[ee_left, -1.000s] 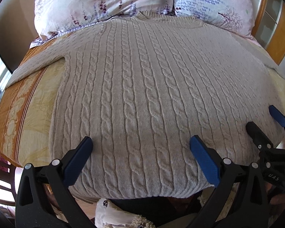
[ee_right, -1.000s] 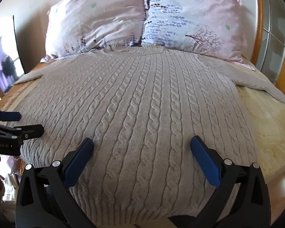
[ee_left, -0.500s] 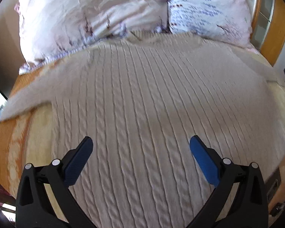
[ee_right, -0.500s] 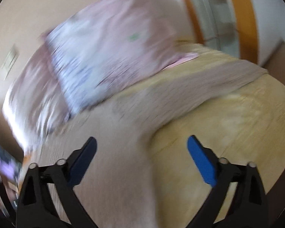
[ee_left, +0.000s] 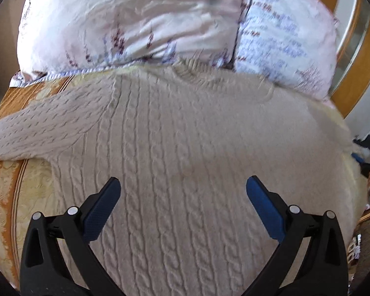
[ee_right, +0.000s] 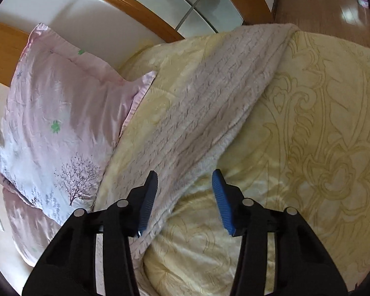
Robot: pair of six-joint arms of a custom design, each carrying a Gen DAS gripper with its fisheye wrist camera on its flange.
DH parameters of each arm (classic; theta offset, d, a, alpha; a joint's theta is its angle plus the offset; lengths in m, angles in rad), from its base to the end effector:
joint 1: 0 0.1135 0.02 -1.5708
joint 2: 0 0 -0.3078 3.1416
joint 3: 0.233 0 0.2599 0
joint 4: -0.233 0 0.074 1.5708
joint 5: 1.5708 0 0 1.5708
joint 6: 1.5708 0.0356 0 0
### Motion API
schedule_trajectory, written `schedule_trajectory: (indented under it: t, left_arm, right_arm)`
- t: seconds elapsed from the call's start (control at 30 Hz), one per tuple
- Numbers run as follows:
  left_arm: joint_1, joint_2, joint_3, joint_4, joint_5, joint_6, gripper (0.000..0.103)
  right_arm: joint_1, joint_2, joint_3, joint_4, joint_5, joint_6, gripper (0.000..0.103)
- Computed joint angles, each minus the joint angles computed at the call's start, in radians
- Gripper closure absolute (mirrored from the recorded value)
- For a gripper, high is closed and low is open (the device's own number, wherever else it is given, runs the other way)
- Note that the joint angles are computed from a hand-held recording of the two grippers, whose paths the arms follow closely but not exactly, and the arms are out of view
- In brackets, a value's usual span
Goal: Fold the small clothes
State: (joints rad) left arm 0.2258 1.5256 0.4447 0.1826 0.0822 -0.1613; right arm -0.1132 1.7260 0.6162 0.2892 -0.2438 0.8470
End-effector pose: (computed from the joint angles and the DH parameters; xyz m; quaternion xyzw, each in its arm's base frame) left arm 0.2406 0.0523 0.1404 -0.1681 0.9282 -0.0281 0.3308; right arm 0.3068 -0.0262 0.1384 0.3871 0.8397 0.2361 0.2989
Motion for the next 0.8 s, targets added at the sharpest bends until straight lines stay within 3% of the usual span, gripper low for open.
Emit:
schedule_trajectory:
  t: [0.1,0.33,0.47,0.63,0.8]
  left_arm:
    - [0.034,-0.019,-0.024,0.054,0.089,-0.013,0.002]
    - [0.065,-0.016,-0.001,0.040,0.143,-0.027,0.002]
    - [0.092,0.000,0.024,0.008,0.196,-0.022,0.002]
    - [0.146,0.012,0.026,0.024,0.292,-0.022,0.002]
    - [0.167,0.006,-0.005,0.114,0.289,-0.063,0.002]
  right_arm:
    - [-0.032,0.012,0.007,0.010,-0.016,-0.009,0.065]
    - [-0.057,0.019,0.002,0.038,-0.007,-0.010,0.072]
    - [-0.061,0.029,0.009,0.032,0.006,-0.014,0.091]
    - [0.004,-0.034,0.026,0.001,0.114,-0.093,0.092]
    - [0.142,-0.160,0.033,0.017,0.155,-0.151,0.092]
